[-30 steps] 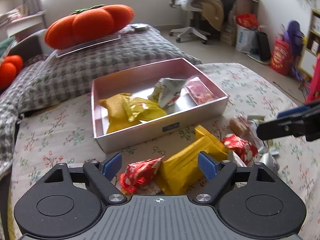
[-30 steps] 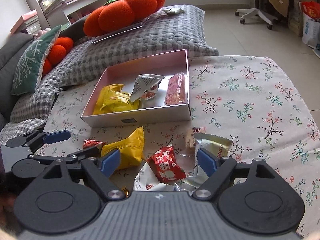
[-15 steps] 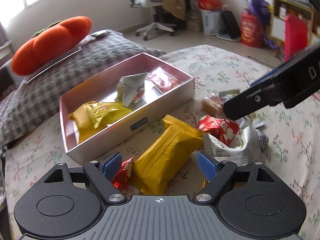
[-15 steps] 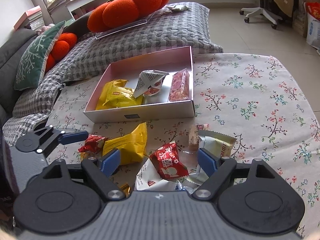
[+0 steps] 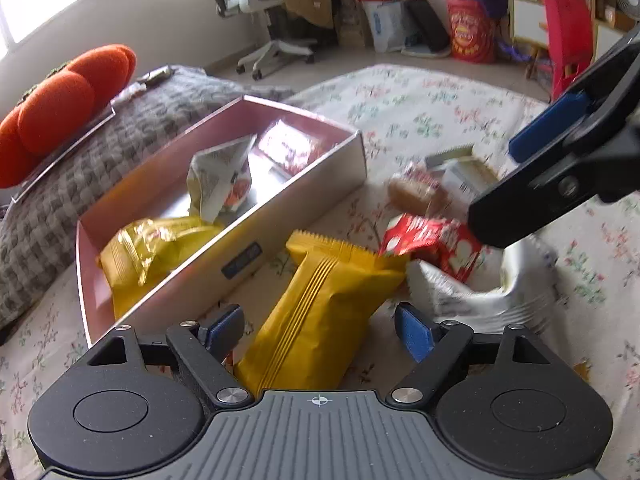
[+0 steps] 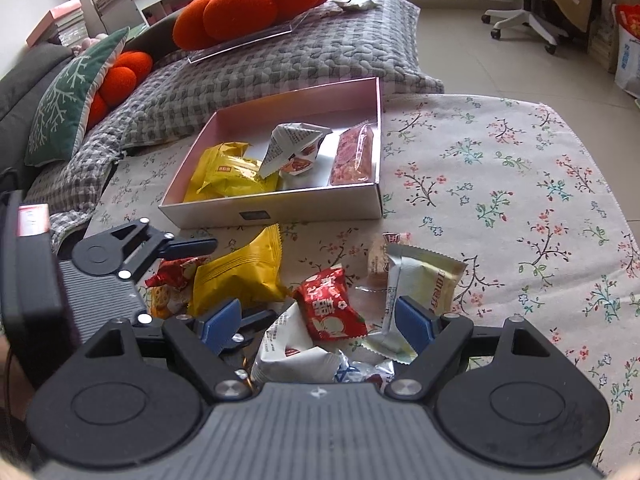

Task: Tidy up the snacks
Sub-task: 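Grasp the long yellow pastry packet with the left gripper while the right grasps the white wrapper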

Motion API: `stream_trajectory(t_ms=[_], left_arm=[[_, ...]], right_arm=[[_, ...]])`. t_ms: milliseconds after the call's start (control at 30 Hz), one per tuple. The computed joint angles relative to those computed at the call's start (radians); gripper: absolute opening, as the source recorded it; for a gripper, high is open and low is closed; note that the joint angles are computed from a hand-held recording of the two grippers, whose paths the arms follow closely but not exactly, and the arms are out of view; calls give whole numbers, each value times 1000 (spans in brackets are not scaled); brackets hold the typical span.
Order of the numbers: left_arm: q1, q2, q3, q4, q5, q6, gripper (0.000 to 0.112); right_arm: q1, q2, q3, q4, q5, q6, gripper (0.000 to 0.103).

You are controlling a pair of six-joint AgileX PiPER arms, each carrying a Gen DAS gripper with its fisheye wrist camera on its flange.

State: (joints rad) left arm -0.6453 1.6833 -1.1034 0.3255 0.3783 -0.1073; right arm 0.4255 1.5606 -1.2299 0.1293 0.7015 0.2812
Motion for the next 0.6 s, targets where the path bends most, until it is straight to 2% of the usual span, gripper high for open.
stream_trajectory(t_ms=[100, 233, 367, 600], left_arm=[[17, 7, -4, -40, 3, 26, 80], [21, 4, -13, -65, 21, 33, 64], [21, 4, -20, -99, 34, 65, 52], [36, 5, -37, -132, 65, 63, 43]], right_arm=[[0, 5, -3, 2, 2, -2, 82], [-1, 7, -3, 11, 5, -15, 82], [6, 20, -11, 37, 22, -53, 82], [19, 53, -26, 49, 65, -108, 82]])
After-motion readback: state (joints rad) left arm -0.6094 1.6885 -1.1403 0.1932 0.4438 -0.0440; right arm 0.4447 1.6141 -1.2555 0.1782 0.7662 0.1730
